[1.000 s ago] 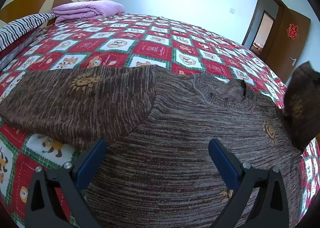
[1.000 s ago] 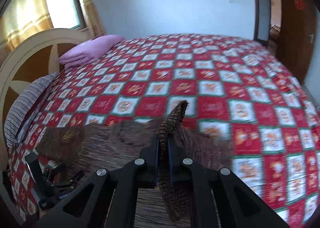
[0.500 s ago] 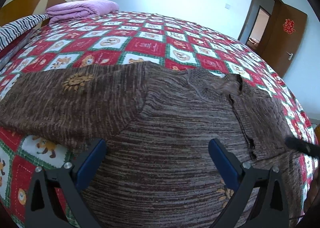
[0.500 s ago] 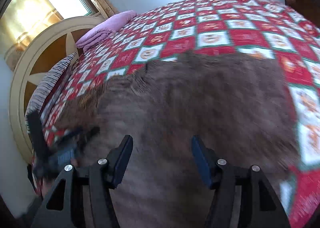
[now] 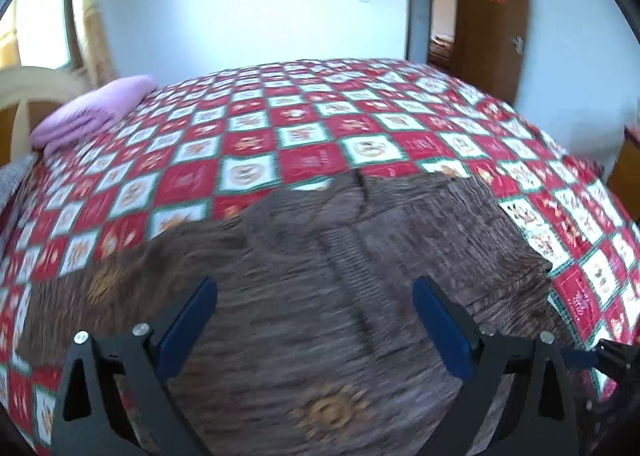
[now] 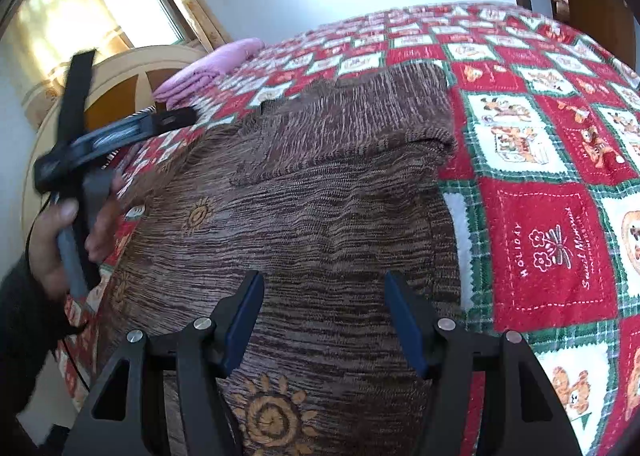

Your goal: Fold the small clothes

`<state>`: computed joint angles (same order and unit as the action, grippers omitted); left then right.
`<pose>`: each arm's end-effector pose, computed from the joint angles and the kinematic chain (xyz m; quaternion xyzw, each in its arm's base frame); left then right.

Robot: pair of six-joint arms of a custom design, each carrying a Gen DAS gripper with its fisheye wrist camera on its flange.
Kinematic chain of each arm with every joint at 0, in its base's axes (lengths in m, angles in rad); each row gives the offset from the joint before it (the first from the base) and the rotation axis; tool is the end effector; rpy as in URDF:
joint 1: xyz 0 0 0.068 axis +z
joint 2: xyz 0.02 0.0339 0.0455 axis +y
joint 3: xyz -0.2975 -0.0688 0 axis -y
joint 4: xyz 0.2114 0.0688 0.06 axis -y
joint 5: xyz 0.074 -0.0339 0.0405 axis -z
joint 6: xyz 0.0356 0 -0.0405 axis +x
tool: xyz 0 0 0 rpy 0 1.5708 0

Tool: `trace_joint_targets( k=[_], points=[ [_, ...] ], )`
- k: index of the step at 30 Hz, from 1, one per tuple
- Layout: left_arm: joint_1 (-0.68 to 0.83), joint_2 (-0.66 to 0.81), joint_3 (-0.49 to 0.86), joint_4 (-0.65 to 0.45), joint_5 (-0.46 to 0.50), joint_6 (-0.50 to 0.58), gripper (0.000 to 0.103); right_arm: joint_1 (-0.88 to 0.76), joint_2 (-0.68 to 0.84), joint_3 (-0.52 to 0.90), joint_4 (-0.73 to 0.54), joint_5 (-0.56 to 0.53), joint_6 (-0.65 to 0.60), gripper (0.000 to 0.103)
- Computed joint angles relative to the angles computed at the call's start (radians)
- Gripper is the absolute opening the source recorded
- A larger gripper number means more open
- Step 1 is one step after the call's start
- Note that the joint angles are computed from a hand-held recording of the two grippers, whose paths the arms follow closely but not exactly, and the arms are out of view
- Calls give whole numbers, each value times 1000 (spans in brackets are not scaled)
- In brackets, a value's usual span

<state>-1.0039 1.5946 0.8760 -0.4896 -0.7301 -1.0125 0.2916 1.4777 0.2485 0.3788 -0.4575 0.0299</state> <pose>0.1604 -0.2077 0.2229 -0.0683 0.9185 0.0448 0.3869 0.1771 0.0696 0.1510 -0.1982 0.8932 0.2644 0.3049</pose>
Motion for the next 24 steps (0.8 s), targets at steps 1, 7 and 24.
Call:
trace_joint_targets(
  k=[1, 7, 24],
  points=[
    [20, 42, 21, 16, 11, 21, 94, 1, 5, -23, 45, 2, -1, 63],
    [129, 224, 68, 90, 95, 44, 80, 6, 34, -105, 204, -1, 5, 69],
    [184, 184, -109, 429, 189, 75, 4, 78, 40, -116, 227, 68, -6, 79]
  ],
)
